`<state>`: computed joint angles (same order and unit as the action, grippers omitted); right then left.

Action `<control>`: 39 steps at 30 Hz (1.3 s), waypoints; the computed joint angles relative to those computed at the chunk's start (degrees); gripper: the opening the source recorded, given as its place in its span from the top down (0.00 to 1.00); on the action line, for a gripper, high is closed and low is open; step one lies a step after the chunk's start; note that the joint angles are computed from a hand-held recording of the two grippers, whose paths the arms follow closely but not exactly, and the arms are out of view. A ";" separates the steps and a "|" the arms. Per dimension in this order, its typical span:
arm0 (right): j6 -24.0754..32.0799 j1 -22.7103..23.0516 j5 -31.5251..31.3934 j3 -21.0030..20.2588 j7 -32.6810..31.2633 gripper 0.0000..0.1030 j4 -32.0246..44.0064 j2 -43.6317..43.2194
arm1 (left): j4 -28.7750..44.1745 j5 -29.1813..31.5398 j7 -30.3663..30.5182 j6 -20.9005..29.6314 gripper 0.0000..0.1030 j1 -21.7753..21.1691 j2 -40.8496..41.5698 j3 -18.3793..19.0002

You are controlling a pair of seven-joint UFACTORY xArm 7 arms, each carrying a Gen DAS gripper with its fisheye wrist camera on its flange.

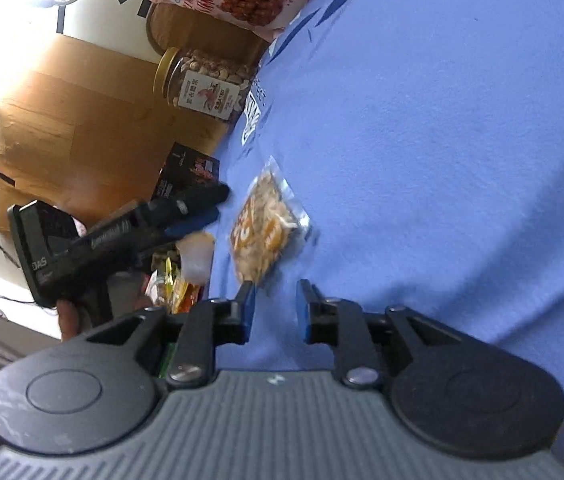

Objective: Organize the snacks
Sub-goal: 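Move the left gripper to the sunflower-seed bag and grasp it, then carry the seed bag into the black tin and release it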

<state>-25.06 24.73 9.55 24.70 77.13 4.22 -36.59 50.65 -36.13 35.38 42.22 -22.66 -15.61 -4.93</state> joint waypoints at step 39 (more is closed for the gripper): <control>-2.98 -25.84 -56.20 8.03 8.54 0.84 60.75 50.31 | 0.72 -21.80 7.12 -7.19 0.71 12.75 -7.91 11.93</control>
